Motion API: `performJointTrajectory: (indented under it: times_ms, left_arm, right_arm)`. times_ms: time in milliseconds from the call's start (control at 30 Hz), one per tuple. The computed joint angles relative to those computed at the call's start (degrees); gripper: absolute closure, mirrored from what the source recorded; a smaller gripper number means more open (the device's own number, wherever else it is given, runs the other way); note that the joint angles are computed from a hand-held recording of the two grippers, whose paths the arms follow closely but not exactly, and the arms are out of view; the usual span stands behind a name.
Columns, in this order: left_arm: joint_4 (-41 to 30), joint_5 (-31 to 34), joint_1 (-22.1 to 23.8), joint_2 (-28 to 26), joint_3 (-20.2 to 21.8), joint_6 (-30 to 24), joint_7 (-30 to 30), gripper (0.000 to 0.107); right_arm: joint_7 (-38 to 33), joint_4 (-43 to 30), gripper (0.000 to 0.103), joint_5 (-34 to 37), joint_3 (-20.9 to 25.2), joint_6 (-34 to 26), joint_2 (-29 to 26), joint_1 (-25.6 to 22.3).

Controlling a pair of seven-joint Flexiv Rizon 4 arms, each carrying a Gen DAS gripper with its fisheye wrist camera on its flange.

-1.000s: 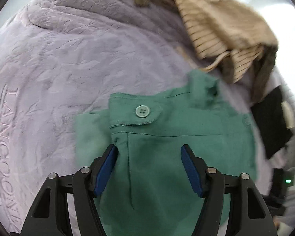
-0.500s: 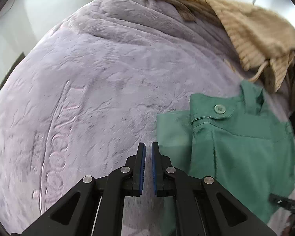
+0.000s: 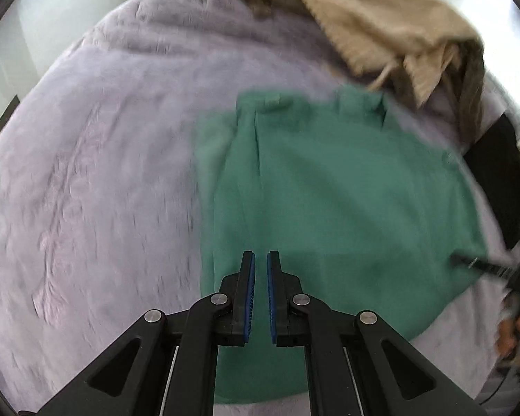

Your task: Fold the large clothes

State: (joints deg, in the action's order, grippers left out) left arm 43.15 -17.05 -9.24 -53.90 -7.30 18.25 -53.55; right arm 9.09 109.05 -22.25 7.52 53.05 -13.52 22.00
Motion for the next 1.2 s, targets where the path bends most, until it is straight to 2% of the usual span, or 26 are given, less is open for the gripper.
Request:
performJointTrajectory:
  times_ms: [167, 300, 400, 467, 500, 533, 900, 967, 1100, 1200]
  left_arm:
    - [7.59, 0.64, 0.6, 2.47, 0.44, 3.99, 0.03, 0.099]
    - [9.8, 1.08, 0.69, 4.1, 0.71, 5.26, 0.17, 0.099]
    - [11.22, 1.39, 0.96, 5.57, 1.06, 5.31, -0.19, 0.099]
    - [12.7, 2.01, 0.98, 6.84, 1.56, 5.8, -0.55, 0.099]
    - [13.08, 2.67, 0.58, 7.23, 1.9, 6.1, -0.98, 0.099]
    - [14.13, 3.1, 0.58, 8.16, 2.09, 6.11, -0.94, 0.099]
    - [22.28, 5.14, 1.02, 14.32, 3.28, 5.03, -3.44, 0.098]
    - [23.36, 5.7, 0.96, 15.13, 3.59, 5.0, -4.11, 0.098]
    - [24.94, 6.12, 1.31, 16.43, 3.76, 4.16, -4.98, 0.098]
    - [26.17, 6.15, 1.59, 17.37, 3.76, 4.05, -5.21, 0.098]
  right_arm:
    - [7.99, 7.59, 0.088, 0.47, 0.58, -7.89, 6.88, -1.66]
    - [12.69, 14.55, 0.088, 2.81, 2.08, -4.16, 10.9, -3.99]
    - [13.72, 14.97, 0.086, 2.9, 3.09, -4.94, 12.6, -4.25]
    - [13.73, 15.05, 0.073, 3.24, 3.61, -4.31, 13.15, -4.25]
    - [14.56, 15.27, 0.061, 2.81, 3.94, -3.44, 13.49, -4.13]
    - [15.58, 15.65, 0.053, 2.16, 4.32, -2.72, 13.87, -3.94]
    - [15.78, 12.1, 0.047, 3.65, 5.59, 4.19, 10.04, -0.2]
    - [15.58, 11.13, 0.047, 4.55, 5.78, 4.47, 9.14, 0.73]
    - [14.25, 9.84, 0.04, 6.82, 6.0, 5.09, 7.75, 2.12]
    - [13.11, 9.16, 0.039, 8.37, 5.94, 6.07, 6.8, 2.7]
